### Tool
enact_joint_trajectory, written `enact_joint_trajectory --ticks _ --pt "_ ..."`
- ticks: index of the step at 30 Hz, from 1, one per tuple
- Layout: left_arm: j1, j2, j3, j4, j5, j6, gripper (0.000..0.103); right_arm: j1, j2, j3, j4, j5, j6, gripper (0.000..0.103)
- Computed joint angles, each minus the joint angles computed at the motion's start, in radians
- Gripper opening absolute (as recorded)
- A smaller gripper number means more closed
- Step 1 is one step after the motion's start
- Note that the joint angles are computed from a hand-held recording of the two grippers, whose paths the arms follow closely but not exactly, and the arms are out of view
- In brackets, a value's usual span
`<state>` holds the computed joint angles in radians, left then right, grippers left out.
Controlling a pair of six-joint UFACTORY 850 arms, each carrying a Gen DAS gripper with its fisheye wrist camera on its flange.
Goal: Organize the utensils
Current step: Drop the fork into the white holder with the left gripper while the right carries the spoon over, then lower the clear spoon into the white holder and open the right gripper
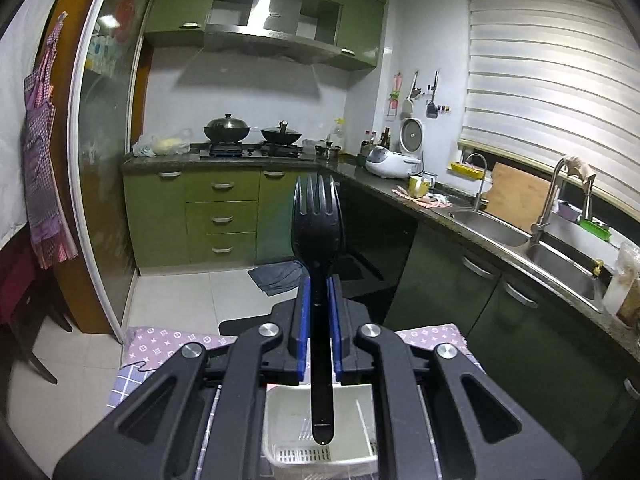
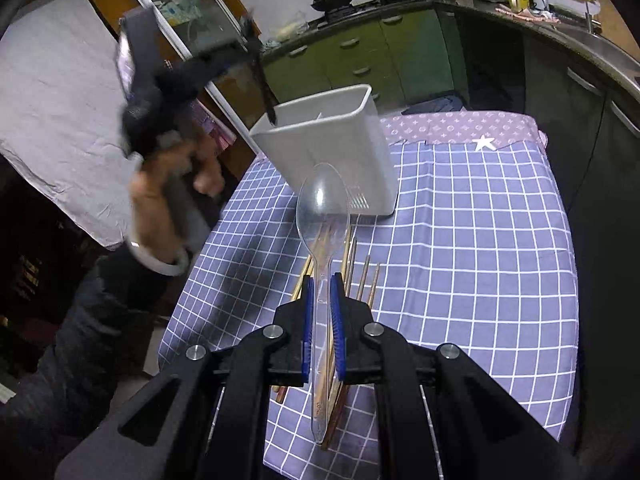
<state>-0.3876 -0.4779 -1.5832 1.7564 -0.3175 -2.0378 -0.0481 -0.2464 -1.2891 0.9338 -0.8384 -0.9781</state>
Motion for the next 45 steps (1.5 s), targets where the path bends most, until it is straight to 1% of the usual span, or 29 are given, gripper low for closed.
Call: enact_joint_trajectory --ticks 2,6,7,8,10,13,15,18,19,20,23,26,28,31,32,35,38,41,43,45 --pt "0.000 -0.007 0.013 0.030 -0.006 -0.028 0.009 -0.006 0.005 -0.003 0.017 -0.002 -0.011 0.009" --pt "-0.010 -0.012 0.045 0.011 -0.003 0.019 0.009 -0.015 0.012 -0.020 0.052 -0.014 -0.029 0.009" --pt "-0.014 -0.012 0.051 -0.004 -0.005 0.043 0.011 -0.016 0.010 -0.031 0.057 -0.013 -0.028 0.009" --pt "-0.015 -0.008 0.061 -0.003 -0.001 0.046 0.015 -0.014 0.006 -0.043 0.061 -0.006 -0.024 0.010" --pt "-0.018 -0.003 0.075 -0.029 0.005 0.079 0.019 -0.010 -0.002 -0.071 0.066 0.004 -0.016 0.009" --pt "-0.018 0.020 0.107 -0.065 0.027 0.116 0.019 -0.002 -0.021 -0.124 0.088 0.030 -0.008 0.009" --pt "-0.017 0.050 0.145 -0.035 0.035 0.085 0.019 0.008 -0.028 -0.156 0.116 0.066 -0.016 0.009" --pt "-0.018 0.116 0.213 0.008 0.037 0.034 0.019 0.031 -0.057 -0.222 0.195 0.144 -0.050 0.009" --pt "-0.019 0.140 0.236 0.020 0.038 0.020 0.022 0.039 -0.070 -0.245 0.237 0.167 -0.070 0.010" --pt "-0.021 0.168 0.262 0.023 0.030 0.021 0.025 0.054 -0.092 -0.279 0.275 0.206 -0.089 0.010" --pt "-0.028 0.238 0.333 0.073 0.016 -0.009 0.028 0.093 -0.158 -0.366 0.357 0.313 -0.123 0.010" --pt "-0.034 0.284 0.376 0.069 0.019 0.011 0.028 0.137 -0.232 -0.446 0.377 0.427 -0.150 0.010" --pt "-0.036 0.312 0.401 0.045 0.031 0.041 0.028 0.162 -0.275 -0.488 0.347 0.493 -0.142 0.010" --pt "-0.035 0.333 0.417 0.004 0.056 0.082 0.028 0.178 -0.329 -0.526 0.282 0.530 -0.082 0.010" --pt "-0.034 0.339 0.423 -0.004 0.060 0.090 0.028 0.179 -0.337 -0.525 0.278 0.530 -0.078 0.010" --pt "-0.032 0.345 0.428 -0.013 0.079 0.101 0.028 0.176 -0.334 -0.474 0.365 0.535 -0.196 0.010" --pt "-0.037 0.340 0.424 -0.042 0.081 0.127 0.028 0.164 -0.295 -0.381 0.510 0.528 -0.371 0.010" --pt "-0.039 0.337 0.424 -0.089 0.092 0.169 0.028 0.161 -0.248 -0.292 0.589 0.530 -0.494 0.010" --pt "-0.038 0.333 0.421 -0.145 0.099 0.224 0.028 0.163 -0.226 -0.250 0.576 0.524 -0.518 0.010" --pt "-0.038 0.332 0.422 -0.196 0.104 0.268 0.028 0.171 -0.207 -0.211 0.585 0.550 -0.571 0.011"
